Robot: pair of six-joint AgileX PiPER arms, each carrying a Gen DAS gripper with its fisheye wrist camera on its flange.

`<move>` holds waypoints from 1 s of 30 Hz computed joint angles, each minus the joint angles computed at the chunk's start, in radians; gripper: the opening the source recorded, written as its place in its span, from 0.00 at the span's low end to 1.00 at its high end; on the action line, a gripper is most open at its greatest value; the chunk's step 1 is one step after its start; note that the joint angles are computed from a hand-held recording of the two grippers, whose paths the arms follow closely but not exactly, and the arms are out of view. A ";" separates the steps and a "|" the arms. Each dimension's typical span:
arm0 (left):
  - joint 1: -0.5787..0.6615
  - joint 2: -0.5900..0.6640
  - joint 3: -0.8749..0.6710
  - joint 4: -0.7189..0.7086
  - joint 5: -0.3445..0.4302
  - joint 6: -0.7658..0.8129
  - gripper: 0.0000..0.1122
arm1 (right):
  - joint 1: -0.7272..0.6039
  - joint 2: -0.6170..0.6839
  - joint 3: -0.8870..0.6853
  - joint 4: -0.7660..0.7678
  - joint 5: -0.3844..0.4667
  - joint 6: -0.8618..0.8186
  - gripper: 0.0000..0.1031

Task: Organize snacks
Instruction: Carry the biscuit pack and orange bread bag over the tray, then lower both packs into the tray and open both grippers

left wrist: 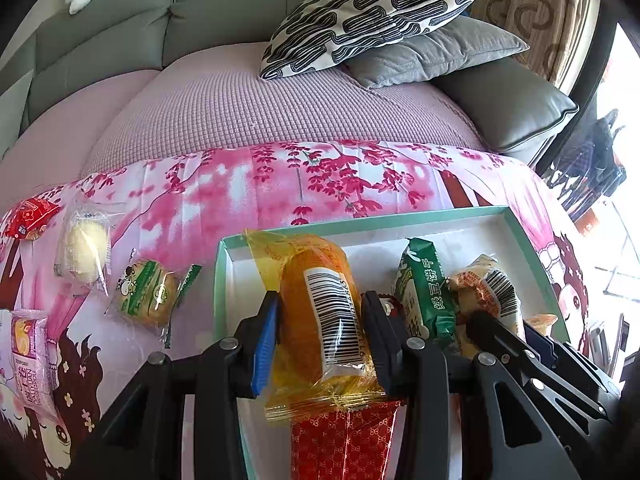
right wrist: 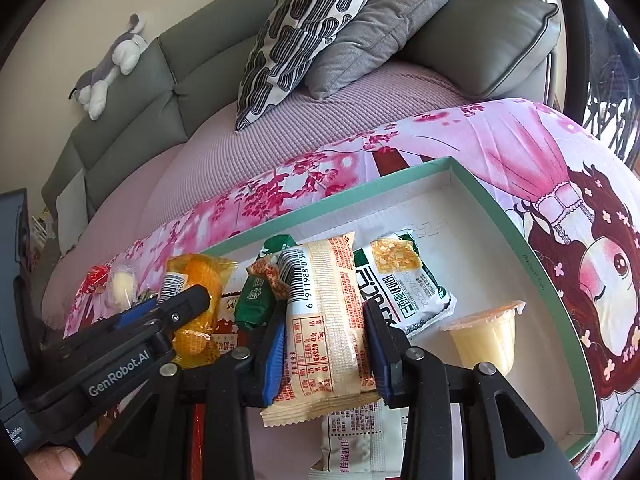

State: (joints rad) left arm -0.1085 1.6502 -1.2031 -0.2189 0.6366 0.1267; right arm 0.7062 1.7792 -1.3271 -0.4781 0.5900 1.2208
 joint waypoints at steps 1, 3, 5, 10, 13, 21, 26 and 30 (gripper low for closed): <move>0.003 -0.003 0.002 -0.006 0.003 0.002 0.38 | 0.000 -0.001 -0.001 0.001 0.004 -0.001 0.38; 0.006 -0.010 0.009 -0.012 0.003 0.004 0.39 | 0.000 -0.002 -0.004 0.006 0.011 -0.010 0.38; 0.010 -0.019 0.017 -0.010 0.008 0.001 0.44 | 0.003 -0.004 -0.006 0.006 0.022 -0.015 0.38; 0.029 -0.053 0.045 -0.032 0.008 0.023 0.55 | 0.011 -0.009 -0.014 0.005 0.052 -0.024 0.45; 0.043 -0.073 0.061 -0.050 0.011 0.040 0.59 | 0.020 -0.014 -0.017 0.000 0.074 -0.026 0.52; 0.088 -0.176 0.143 -0.096 0.014 0.075 0.60 | 0.051 -0.038 -0.013 -0.011 0.128 -0.018 0.56; 0.113 -0.229 0.184 -0.085 0.023 0.069 0.60 | 0.087 -0.065 0.004 -0.035 0.158 0.008 0.56; 0.132 -0.262 0.223 -0.059 0.021 0.045 0.61 | 0.116 -0.082 0.018 -0.052 0.186 0.025 0.56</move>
State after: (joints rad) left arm 0.0233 1.3877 -0.9804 -0.2777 0.6579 0.1720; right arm 0.8219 1.6974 -1.3088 -0.5296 0.7762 1.2460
